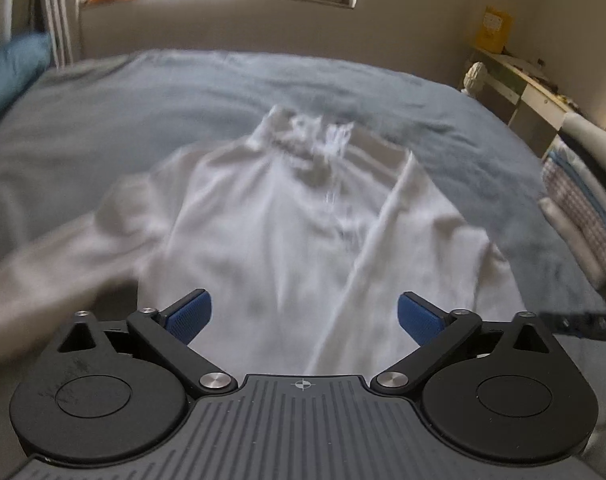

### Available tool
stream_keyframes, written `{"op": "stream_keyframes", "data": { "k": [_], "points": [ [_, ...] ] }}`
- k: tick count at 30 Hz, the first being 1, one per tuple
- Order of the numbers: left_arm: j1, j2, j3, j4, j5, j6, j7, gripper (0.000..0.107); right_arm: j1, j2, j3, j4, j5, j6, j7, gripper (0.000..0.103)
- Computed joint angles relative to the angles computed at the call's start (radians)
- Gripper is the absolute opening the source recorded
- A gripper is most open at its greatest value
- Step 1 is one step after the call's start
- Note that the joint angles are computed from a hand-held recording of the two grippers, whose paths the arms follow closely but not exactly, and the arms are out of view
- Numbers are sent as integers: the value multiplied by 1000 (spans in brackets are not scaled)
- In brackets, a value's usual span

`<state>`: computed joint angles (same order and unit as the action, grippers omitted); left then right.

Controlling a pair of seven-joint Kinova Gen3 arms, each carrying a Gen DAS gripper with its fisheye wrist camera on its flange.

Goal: Fold clothes

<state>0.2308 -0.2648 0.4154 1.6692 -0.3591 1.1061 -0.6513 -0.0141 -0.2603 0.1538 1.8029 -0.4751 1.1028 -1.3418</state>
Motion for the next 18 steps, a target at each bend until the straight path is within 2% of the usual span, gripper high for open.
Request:
{"op": "stream_keyframes", "data": {
  "k": [2,5,8,11,14,16,18],
  "points": [
    [22,56,-6,-36,-63,-15,-10,97,-6,17,16,-6,-11,-24,43,39],
    [92,154,-66,-115,-117,-34,-36,96,-7,66,49,-30,-78,-37,131,39],
    [108,246,-115,-199,-82,-79,-105,92,15,134,79,-57,-192,-26,232,39],
    [130,366,-176,-333,0,-75,-205,88,57,211,87,-93,-295,13,284,39],
    [87,504,-132,-472,20,-43,-258,80,108,295,77,-143,-367,64,302,39],
    [65,586,-97,-565,21,1,-283,80,141,339,60,-172,-393,93,306,39],
    [81,670,-103,-658,21,45,-303,76,172,373,40,-193,-408,114,329,39]
  ]
}}
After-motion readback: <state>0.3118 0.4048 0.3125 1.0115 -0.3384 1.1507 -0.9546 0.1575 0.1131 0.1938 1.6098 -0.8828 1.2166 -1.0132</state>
